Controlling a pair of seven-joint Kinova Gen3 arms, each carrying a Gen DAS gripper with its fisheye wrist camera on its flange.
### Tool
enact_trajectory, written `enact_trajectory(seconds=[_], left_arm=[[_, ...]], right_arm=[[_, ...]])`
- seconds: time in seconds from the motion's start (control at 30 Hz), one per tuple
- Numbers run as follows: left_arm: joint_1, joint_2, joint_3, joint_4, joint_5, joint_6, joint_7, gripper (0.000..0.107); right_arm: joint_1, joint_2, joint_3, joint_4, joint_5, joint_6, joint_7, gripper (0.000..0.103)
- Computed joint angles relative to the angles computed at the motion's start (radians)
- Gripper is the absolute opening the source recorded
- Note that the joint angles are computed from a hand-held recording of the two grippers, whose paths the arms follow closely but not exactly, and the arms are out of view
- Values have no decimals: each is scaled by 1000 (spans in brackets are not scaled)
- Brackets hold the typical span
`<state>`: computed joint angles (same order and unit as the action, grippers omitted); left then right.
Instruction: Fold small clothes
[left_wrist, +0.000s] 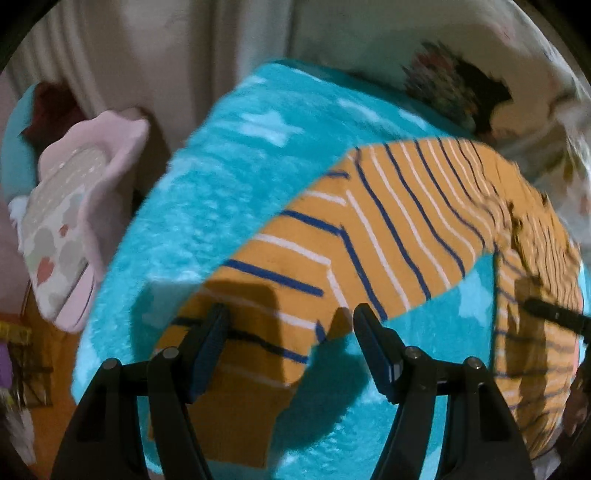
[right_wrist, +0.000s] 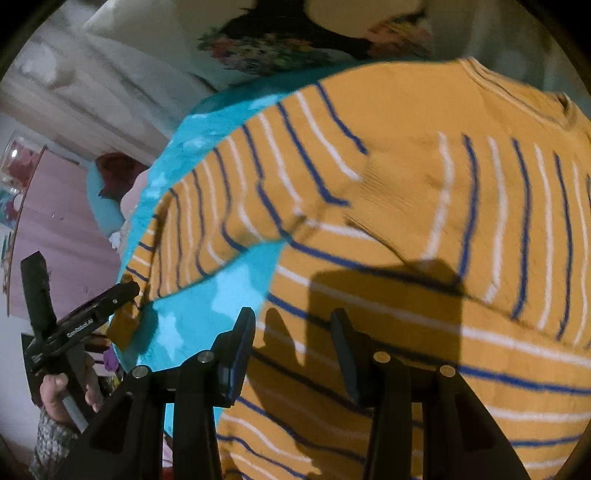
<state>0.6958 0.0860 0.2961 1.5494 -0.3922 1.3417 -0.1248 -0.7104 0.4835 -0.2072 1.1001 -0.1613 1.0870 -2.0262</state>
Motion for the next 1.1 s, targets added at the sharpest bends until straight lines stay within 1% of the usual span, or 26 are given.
enact_trajectory(seconds=[0.13,0.17,0.23,0.27,0.3,0.33,0.43,0.5,0.57,0.63,0.7,0.73,0.77,0.8,0.87,0.9,0.93,0.97,1.0,1.1], left_arm=[[-3,-21,5,35,13,-24,-57,68],[-11,-29,4,40,25,-27,-70,67],[-38,-50,-4,47,56,-33,-101,48],[-55,-52,-10,39,68,-12,-123,32],[-78,-55,-7,32,67,13,-130,28],[-82,-62,-17,28,51,37,-120,27],[-111,-82,-20,29,-17,115,-55,28],[-140,-125,-24,57,-31,119,-8,28],[-179,-179,-23,94,-15,107,30,29],[-208,-252,-15,149,17,73,68,36],[-227,-308,3,193,43,30,95,51],[-234,-326,16,208,54,14,104,54],[-239,-341,40,222,64,3,122,58],[-246,-346,62,229,70,1,136,61],[-264,-358,108,250,86,-22,162,62],[-256,-359,114,261,92,-39,175,65],[-264,-355,130,263,97,-39,178,66],[-291,-341,164,258,96,-23,177,66],[-298,-327,182,252,86,-3,181,66],[-314,-332,167,272,62,-9,168,66]], right_arm=[[18,-37,4,60,-14,-19,-33,46],[20,-43,5,69,-14,-20,-40,46],[22,-52,5,86,-11,-25,-52,46],[25,-55,4,92,-11,-29,-54,46],[24,-57,4,95,-8,-31,-58,46],[21,-55,4,94,-4,-32,-64,46],[19,-49,-3,85,-4,-26,-63,46],[15,-41,-5,70,-2,-15,-60,46],[10,-37,-6,63,-1,-10,-58,46],[7,-36,-6,60,-1,-8,-58,47],[6,-35,-5,61,-3,-10,-62,47],[6,-35,-4,64,-5,-14,-66,47],[5,-35,-4,64,-6,-15,-68,47],[5,-33,-5,64,-8,-16,-70,47],[2,-30,-4,62,-7,-15,-75,48],[-1,-27,-3,57,-3,-12,-77,48],[-3,-25,-4,54,-2,-11,-76,48],[-3,-24,-5,52,-2,-10,-74,48],[-7,-20,-6,44,0,-4,-71,48],[-21,-10,-5,22,12,19,-67,48]])
